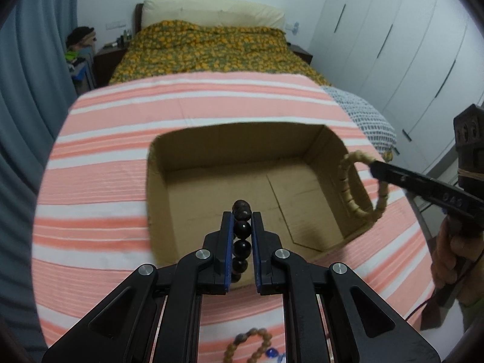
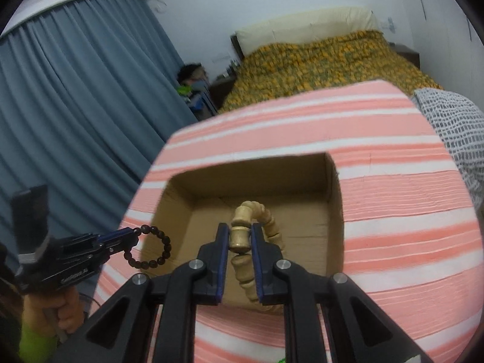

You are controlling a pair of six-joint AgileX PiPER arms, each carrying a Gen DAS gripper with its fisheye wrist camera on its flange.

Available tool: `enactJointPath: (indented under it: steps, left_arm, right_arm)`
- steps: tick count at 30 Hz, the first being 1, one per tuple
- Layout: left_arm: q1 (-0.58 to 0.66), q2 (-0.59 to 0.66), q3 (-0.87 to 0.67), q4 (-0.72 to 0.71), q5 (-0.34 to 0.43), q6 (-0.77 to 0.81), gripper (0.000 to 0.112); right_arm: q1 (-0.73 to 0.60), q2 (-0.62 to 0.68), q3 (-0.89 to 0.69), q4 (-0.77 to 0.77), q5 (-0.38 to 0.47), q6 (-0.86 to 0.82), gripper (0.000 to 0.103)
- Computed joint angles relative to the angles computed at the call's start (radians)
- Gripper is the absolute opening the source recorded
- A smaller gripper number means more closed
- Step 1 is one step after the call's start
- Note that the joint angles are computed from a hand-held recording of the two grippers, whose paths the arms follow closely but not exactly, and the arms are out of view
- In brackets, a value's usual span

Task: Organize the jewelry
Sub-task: 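Carry both bracelets into the cardboard box and open both tools, then withdraw both tools from the box back over the remaining jewelry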

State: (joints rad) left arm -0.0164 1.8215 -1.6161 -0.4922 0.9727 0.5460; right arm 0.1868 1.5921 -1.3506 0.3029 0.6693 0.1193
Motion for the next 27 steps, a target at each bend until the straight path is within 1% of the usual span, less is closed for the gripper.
enactJointPath:
  steps: [3,5,6,7,8,9,10,11,12,14,15,17,18,19,21,22,24,26,27]
  left_arm:
    - [-0.023,0.032,-0.014,0.022,-0.002,-0.027,0.010]
    - [-0.034,0.049,-0.029,0.039,0.005,-0.046,0.012]
    - [-0.038,0.047,-0.020,0.049,-0.006,-0.060,0.024]
    - [-0.043,0.047,-0.019,0.059,-0.014,-0.078,0.049]
    - [-0.037,0.039,-0.007,0.056,-0.024,-0.080,0.063]
    - [-0.027,0.011,0.032,0.047,-0.057,-0.071,0.081]
    - [-0.019,-0.015,0.065,0.041,-0.088,-0.060,0.089]
    - [-0.005,-0.051,0.110,0.032,-0.117,-0.038,0.091]
    - [0.005,-0.074,0.136,0.027,-0.131,-0.024,0.093]
    - [0.026,-0.119,0.186,0.032,-0.155,-0.009,0.098]
    - [0.038,-0.156,0.228,0.037,-0.178,-0.001,0.100]
    - [0.048,-0.218,0.299,0.080,-0.222,-0.021,0.101]
    - [0.054,-0.254,0.337,0.114,-0.241,-0.039,0.101]
    - [0.060,-0.286,0.372,0.133,-0.259,-0.051,0.101]
    - [0.091,-0.348,0.445,0.114,-0.295,-0.021,0.101]
    - [0.106,-0.379,0.479,0.108,-0.308,-0.011,0.101]
    - [0.149,-0.439,0.542,0.078,-0.319,0.038,0.101]
    - [0.168,-0.488,0.588,0.098,-0.318,0.040,0.101]
    - [0.185,-0.528,0.626,0.101,-0.318,0.057,0.101]
  right_arm:
    - [0.027,0.054,-0.019,-0.015,-0.008,0.016,0.016]
    - [0.029,0.072,-0.022,0.046,-0.020,-0.025,0.022]
    - [0.035,0.067,-0.013,0.055,-0.030,-0.028,0.030]
    - [0.041,0.056,0.006,0.066,-0.049,-0.035,0.051]
    - [0.039,0.043,0.027,0.090,-0.070,-0.057,0.061]
    - [0.042,0.022,0.053,0.100,-0.090,-0.066,0.061]
    - [0.048,-0.006,0.080,0.088,-0.104,-0.061,0.061]
    - [0.054,-0.023,0.095,0.065,-0.108,-0.048,0.062]
    - [0.064,-0.044,0.113,0.033,-0.114,-0.027,0.063]
    - [0.088,-0.108,0.172,-0.053,-0.131,0.034,0.068]
    - [0.093,-0.134,0.195,-0.088,-0.131,0.060,0.069]
    - [0.118,-0.204,0.245,-0.202,-0.109,0.158,0.073]
    - [0.127,-0.251,0.283,-0.244,-0.104,0.193,0.073]
    - [0.125,-0.267,0.296,-0.269,-0.101,0.207,0.074]
    - [0.164,-0.336,0.344,-0.382,-0.079,0.313,0.078]
    - [0.186,-0.380,0.371,-0.451,-0.056,0.373,0.079]
    - [0.228,-0.463,0.424,-0.536,-0.032,0.457,0.079]
    - [0.290,-0.553,0.471,-0.644,0.026,0.577,0.081]
    - [0.343,-0.603,0.497,-0.711,0.067,0.656,0.081]
